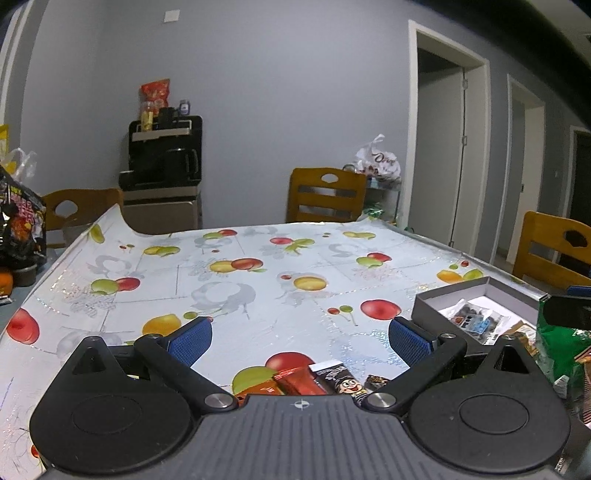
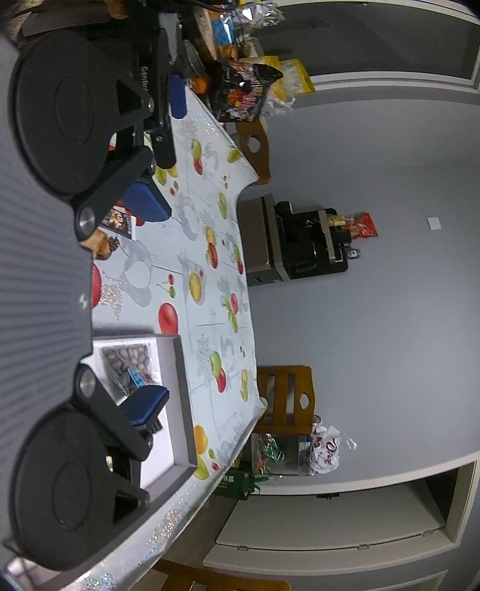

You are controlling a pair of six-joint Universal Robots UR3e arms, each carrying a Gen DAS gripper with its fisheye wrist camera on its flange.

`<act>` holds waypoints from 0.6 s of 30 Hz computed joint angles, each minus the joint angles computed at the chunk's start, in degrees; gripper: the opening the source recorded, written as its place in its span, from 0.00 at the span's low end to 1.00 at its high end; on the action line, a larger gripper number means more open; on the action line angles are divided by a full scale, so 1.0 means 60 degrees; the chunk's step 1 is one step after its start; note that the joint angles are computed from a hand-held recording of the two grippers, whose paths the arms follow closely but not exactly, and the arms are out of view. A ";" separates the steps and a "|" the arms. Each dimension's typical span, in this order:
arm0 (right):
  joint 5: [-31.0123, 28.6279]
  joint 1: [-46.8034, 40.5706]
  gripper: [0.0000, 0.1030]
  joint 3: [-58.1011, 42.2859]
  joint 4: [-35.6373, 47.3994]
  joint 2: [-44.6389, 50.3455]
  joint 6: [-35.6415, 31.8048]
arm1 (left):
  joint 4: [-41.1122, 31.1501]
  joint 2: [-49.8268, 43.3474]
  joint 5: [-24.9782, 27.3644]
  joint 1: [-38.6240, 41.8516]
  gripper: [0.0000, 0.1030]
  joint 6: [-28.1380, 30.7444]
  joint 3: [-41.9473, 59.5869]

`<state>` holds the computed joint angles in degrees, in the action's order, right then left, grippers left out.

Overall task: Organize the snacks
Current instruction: 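Move both tools back over the snacks on the table, then lower the left tool onto the orange wrapped packet while the right tool approaches the clear nut bag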

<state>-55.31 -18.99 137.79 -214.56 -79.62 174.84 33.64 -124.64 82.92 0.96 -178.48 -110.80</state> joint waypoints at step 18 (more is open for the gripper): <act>-0.0830 0.1078 0.95 -0.0881 0.1514 0.0652 -0.1171 | -0.0538 -0.0318 0.0376 0.0034 1.00 0.0030 0.0335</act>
